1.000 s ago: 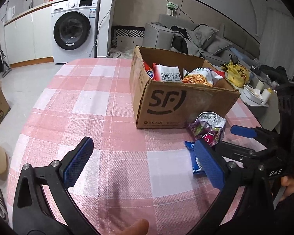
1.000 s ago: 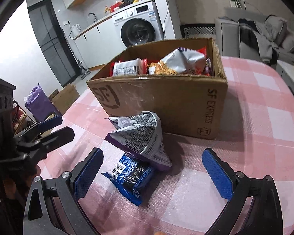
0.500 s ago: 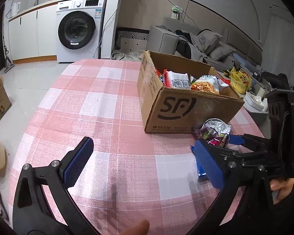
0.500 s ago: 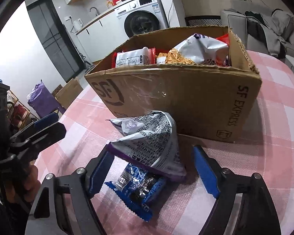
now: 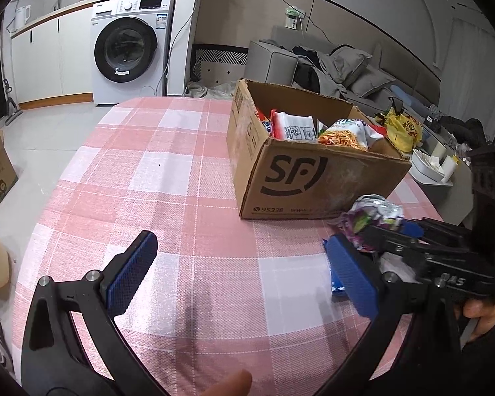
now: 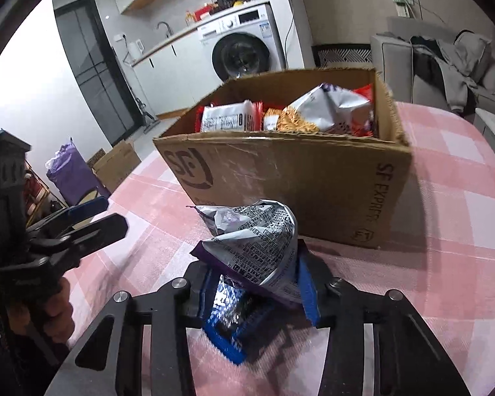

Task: Organize snacks
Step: 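Grasp the blue biscuit pack with the left tool while the right lifts the silver bag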

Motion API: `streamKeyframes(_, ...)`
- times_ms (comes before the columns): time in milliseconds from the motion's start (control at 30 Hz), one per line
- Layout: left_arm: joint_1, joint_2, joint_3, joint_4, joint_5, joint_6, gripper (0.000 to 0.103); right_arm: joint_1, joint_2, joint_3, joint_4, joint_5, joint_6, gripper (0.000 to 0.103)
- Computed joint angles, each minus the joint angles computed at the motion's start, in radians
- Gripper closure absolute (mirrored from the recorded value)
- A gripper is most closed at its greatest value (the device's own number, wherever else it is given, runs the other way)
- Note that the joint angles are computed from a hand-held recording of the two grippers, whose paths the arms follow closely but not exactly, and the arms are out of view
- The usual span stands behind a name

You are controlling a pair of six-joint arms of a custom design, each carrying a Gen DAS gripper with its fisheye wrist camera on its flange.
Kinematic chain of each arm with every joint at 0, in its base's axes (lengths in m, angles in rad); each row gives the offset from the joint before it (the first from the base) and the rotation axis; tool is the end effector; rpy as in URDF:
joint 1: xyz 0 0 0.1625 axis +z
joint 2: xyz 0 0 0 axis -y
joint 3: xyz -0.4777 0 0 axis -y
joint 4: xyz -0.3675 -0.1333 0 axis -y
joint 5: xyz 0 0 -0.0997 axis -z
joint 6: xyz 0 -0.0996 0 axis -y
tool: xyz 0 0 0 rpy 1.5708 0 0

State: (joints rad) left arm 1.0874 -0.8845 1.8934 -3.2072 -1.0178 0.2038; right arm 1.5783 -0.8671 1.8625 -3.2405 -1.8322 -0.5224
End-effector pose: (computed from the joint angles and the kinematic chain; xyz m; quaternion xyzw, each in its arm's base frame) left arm -0.1280 -0.6432 0.2110 0.2289 0.8899 -0.3302 0.2158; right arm 0.1124 -0.6462 0.2055 0.2034 -0.9143 0.2859 0.2024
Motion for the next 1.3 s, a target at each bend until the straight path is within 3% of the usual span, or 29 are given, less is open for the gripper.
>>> streamKeyframes(267, -0.01, 0.024, 0.001, 0.028, -0.008, 0.005, 0.0, -0.016, -0.054, 0.059, -0.045, 0.045, 0.004, 0.06)
streamKeyframes(600, -0.053, 0.057, 0.011, 0.081, 0.023, 0.026, 0.0, -0.043, -0.135, 0.094, 0.017, 0.07, -0.019, 0.06)
streamKeyframes(800, -0.067, 0.088, -0.015, 0.152, -0.012, 0.006, 0.0, -0.061, -0.171, 0.1, 0.046, 0.104, 0.0, 0.06)
streamKeyframes(1100, -0.071, 0.143, -0.053, 0.182, -0.017, -0.02, 0.001, -0.069, -0.183, 0.093, 0.073, 0.098, 0.0, 0.06)
streamKeyframes(1167, -0.073, 0.149, -0.057, 0.184, -0.025, -0.011, 0.012, -0.07, -0.184, 0.093, 0.072, 0.097, 0.0, 0.06)
streamKeyframes(1200, -0.072, 0.149, -0.062, 0.204, -0.038, -0.008, 0.026, -0.07, -0.185, 0.094, 0.071, 0.097, 0.001, 0.06)
streamKeyframes(1233, -0.07, 0.148, -0.068, 0.232, -0.058, -0.009, 0.051, -0.07, -0.185, 0.094, 0.07, 0.099, 0.0, 0.06)
streamKeyframes(1267, -0.062, 0.145, -0.081, 0.285, -0.101, -0.013, 0.06, -0.07, -0.185, 0.096, 0.068, 0.1, 0.001, 0.06)
streamKeyframes(1300, -0.061, 0.143, -0.08, 0.296, -0.121, -0.002, 0.061, -0.07, -0.184, 0.096, 0.067, 0.1, 0.0, 0.06)
